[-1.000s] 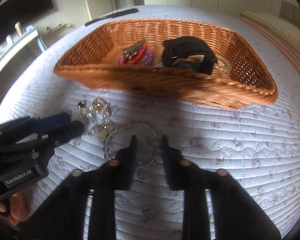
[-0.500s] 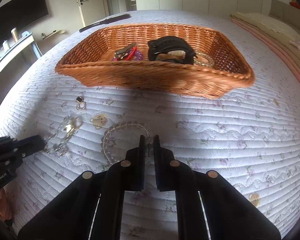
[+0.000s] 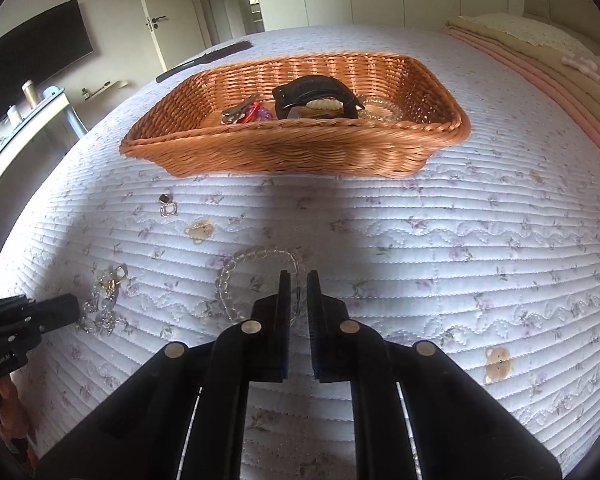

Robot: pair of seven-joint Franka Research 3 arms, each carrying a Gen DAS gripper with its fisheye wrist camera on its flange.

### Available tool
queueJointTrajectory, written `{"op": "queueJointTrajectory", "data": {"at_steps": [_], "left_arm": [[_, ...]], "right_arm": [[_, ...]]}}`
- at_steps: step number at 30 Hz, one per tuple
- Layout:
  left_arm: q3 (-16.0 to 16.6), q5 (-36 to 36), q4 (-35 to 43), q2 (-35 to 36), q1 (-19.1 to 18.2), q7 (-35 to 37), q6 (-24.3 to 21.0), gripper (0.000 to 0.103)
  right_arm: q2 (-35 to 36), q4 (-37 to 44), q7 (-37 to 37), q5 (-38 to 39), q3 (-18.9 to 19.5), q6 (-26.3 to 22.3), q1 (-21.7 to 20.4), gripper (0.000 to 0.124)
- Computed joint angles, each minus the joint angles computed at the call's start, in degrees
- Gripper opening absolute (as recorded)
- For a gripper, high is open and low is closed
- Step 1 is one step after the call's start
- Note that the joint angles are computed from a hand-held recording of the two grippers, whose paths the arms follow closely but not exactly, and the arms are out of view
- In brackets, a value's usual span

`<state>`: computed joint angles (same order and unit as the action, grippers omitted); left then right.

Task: Organize jewelry
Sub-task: 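Grasp the small silver charm with the left tool while the right tool grasps the clear bead bracelet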

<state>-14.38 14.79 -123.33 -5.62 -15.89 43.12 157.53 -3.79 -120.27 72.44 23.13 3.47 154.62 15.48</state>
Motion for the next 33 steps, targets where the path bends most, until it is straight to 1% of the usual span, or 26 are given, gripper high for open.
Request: {"op": "queueJointTrajectory", "data": {"at_steps": [2, 4, 7, 9, 11, 13, 14, 16, 18, 20, 21, 22, 23, 24, 26, 27, 29, 30, 32, 33], "left_arm": [[-0.2, 1.7, 0.3, 0.4, 0.3, -1.4, 0.5, 0.028], [-0.3, 2.7, 0.8, 0.8, 0.4, -2.1, 0.1, 0.034], [-0.4, 3.6, 2.5, 2.0, 0.2, -1.8, -1.6, 0.035], [-0.6, 5.1, 4.2, 3.1, 0.0, -1.8, -3.6, 0.035], [-0.8, 7.5, 6.2, 4.3, -0.3, -2.9, -6.4, 0.035], [-1.1, 10.7, 7.8, 5.2, -0.8, -4.3, -9.2, 0.035], [-1.2, 12.4, 8.5, 5.5, -1.2, -4.9, -10.7, 0.034], [-1.3, 14.4, 9.2, 5.8, -1.8, -5.7, -13.3, 0.031], [-1.3, 16.0, 9.0, 5.4, -2.2, -6.7, -14.7, 0.019], [-1.2, 17.2, 8.2, 4.7, -2.3, -7.4, -15.0, 0.013], [-1.1, 17.6, 7.8, 4.3, -2.2, -8.2, -14.9, 0.007], [-0.9, 16.8, 7.2, 4.0, -2.0, -8.1, -14.0, 0.007], [-0.7, 16.2, 6.7, 3.6, -1.8, -8.1, -12.8, 0.007], [-0.7, 16.2, 6.1, 3.2, -1.7, -8.5, -11.6, 0.007], [-0.1, 14.5, 3.1, 1.3, -1.0, -8.6, -4.8, 0.007], [0.4, 12.2, 1.1, 0.0, -0.7, -8.0, 0.1, 0.007], [1.2, 7.4, -1.3, -1.3, -0.8, -5.1, 7.2, 0.007], [1.3, 5.6, -1.9, -1.7, -0.8, -3.9, 9.3, 0.007], [2.8, -0.8, -3.2, -2.6, -2.4, 1.6, 14.0, 0.007], [3.2, -3.2, -3.4, -2.7, -3.0, 3.6, 15.3, 0.007]], "right_arm": [[0.2, 0.2, 0.2, -0.1, 0.1, -0.2, 0.1, 0.007], [0.3, 0.4, -0.2, 0.3, 0.0, -0.6, 0.1, 0.007], [0.6, 0.6, 0.4, -0.3, 0.2, -0.4, 0.1, 0.007], [0.6, 0.5, 0.8, -0.8, 0.2, -0.1, 0.1, 0.008], [0.5, 0.4, 1.1, -1.0, 0.2, 0.2, 0.1, 0.016], [0.4, 0.2, 1.9, -1.8, 0.3, 0.6, 0.1, 0.033], [0.3, 0.0, 2.3, -2.4, 0.4, 0.8, 0.1, 0.034], [0.5, 0.2, 3.0, -4.0, 0.5, 0.4, 0.0, 0.034], [1.6, 1.5, 4.3, -6.6, 0.6, -1.8, 0.0, 0.034], [1.9, 1.8, 5.8, -9.3, 0.8, -1.9, 0.1, 0.034], [1.9, 1.7, 6.4, -10.5, 0.9, -1.7, 0.2, 0.027], [1.8, 1.7, 4.7, -9.1, 0.9, -1.9, 0.4, 0.007], [1.7, 1.6, 4.1, -8.8, 0.9, -1.9, 0.6, 0.006], [1.1, 0.7, 5.3, -10.6, 1.1, -0.6, 0.6, 0.006], [0.3, 0.1, 4.4, -9.3, 1.0, 0.1, 0.8, 0.006], [-0.6, -0.5, 1.8, -5.4, 0.6, 0.6, 1.2, 0.006], [-2.2, -1.1, -1.9, 0.5, -0.1, 0.4, 1.7, 0.006], [-2.7, -1.1, -3.3, 2.5, -0.4, 0.2, 1.8, 0.006], [-4.3, -1.5, -5.2, 4.8, -0.6, 0.4, 2.0, 0.006], [-4.8, -1.5, -5.9, 5.5, -0.6, 0.5, 2.1, 0.006]]}}
